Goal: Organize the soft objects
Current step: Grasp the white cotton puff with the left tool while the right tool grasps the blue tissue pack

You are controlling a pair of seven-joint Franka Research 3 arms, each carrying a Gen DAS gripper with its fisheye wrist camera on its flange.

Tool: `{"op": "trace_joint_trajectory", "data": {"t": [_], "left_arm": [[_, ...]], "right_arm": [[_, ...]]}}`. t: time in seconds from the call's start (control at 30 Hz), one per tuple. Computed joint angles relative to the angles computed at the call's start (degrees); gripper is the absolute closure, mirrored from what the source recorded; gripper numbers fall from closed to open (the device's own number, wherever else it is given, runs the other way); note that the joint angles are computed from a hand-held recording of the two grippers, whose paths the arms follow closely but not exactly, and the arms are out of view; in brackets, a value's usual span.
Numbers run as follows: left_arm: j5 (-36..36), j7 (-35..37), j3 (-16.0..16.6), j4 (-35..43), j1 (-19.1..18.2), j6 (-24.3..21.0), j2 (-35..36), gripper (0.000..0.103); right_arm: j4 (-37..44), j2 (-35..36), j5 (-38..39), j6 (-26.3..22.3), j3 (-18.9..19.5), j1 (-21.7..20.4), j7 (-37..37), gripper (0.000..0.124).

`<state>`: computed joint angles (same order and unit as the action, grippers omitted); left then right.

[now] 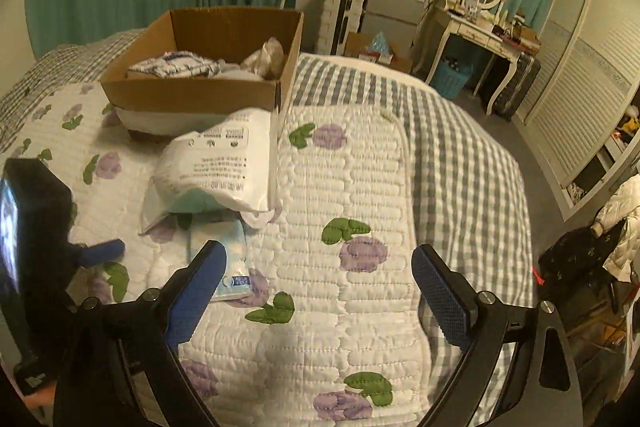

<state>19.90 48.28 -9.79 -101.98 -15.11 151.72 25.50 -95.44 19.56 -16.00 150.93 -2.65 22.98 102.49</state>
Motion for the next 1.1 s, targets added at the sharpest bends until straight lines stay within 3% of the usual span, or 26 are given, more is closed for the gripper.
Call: {"op": "trace_joint_trajectory", "data": {"t": [0.1,0.17,0.2,0.27,0.4,0.6,0.93,1.0,1.1], "left_arm": [[-3.0,2.4,-1.5,-1.7,1.8,2.3,0.1,0.041],[-4.9,5.3,-3.0,-2.7,3.2,4.2,-0.2,0.068],[-7.1,8.0,-4.6,-3.5,4.7,5.6,-0.3,0.075],[-6.7,8.5,-3.7,-4.5,3.8,6.9,-1.1,0.082],[-0.9,4.3,1.1,-6.7,0.0,7.4,-3.7,0.083],[5.3,-2.2,4.1,-11.5,0.9,7.3,-8.7,0.083],[11.7,-9.1,3.8,-15.2,4.2,6.6,-12.7,0.083],[12.4,-10.0,3.6,-15.7,4.3,6.7,-13.3,0.083],[14.0,-11.2,3.5,-16.9,4.4,7.2,-14.9,0.083]], "right_arm": [[1.7,2.0,0.7,-1.1,0.2,0.0,-0.6,0.029],[2.9,3.3,1.9,-1.9,0.6,-0.1,-1.5,0.029],[3.4,3.7,2.4,-2.3,0.7,-0.1,-1.9,0.029],[4.9,5.1,3.2,-3.4,0.8,0.1,-2.7,0.029],[7.9,7.6,5.3,-5.1,1.3,0.2,-4.7,0.029],[14.1,12.2,10.1,-8.9,2.3,0.4,-7.2,0.029],[19.0,17.1,9.1,-15.8,1.1,3.2,-8.8,0.029],[18.7,17.0,6.9,-16.0,0.0,4.5,-7.9,0.039],[18.5,16.5,8.3,-17.3,1.3,3.7,-8.8,0.068]]}}
